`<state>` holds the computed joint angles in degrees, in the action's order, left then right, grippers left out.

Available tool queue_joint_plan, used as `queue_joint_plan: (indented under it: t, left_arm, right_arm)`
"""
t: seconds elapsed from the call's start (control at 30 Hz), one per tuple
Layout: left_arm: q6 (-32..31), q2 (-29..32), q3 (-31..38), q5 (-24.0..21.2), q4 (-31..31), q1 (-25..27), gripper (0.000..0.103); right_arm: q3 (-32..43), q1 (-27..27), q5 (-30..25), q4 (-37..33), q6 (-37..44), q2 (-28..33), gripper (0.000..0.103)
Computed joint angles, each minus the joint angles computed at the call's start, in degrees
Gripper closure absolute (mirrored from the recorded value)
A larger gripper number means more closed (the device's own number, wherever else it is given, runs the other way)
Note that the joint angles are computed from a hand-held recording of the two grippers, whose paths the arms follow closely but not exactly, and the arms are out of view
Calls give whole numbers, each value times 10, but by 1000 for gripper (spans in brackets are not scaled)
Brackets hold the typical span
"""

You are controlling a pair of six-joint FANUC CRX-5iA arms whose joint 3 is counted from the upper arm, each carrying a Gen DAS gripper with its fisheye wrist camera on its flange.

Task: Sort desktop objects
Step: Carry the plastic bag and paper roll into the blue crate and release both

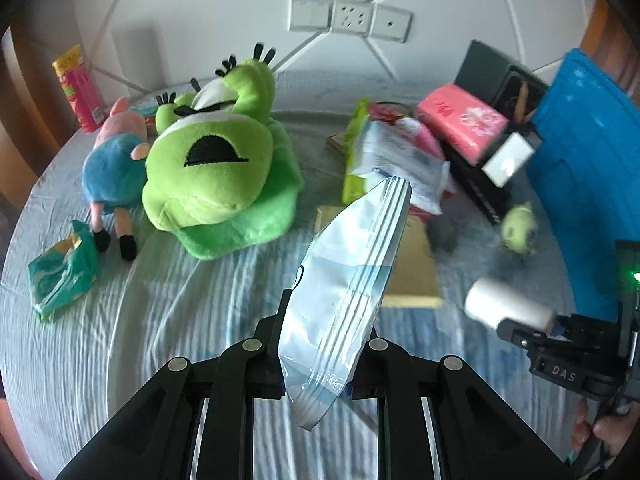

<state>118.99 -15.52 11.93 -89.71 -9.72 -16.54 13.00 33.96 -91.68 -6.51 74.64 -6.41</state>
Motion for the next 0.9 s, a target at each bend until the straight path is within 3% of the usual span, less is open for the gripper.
queue_joint_plan:
  t: [0.33,0.53,0.7,0.9]
  left_arm:
    - [131,0,31,-53,-73,-144,85]
    - [205,35,86,-89,-127,-229,85]
    - [217,75,163,-129,-176,-286,85]
    - [180,100,238,-155,-240,-337,85]
  right_arm:
    - [-42,-6,-17,-20,17,-76,58]
    - [-18,-12,-27,-37,68,-98,58]
    - [41,-30,-33,-50,97,-94,58]
    - [94,-24,-36,-36,86,-104,58]
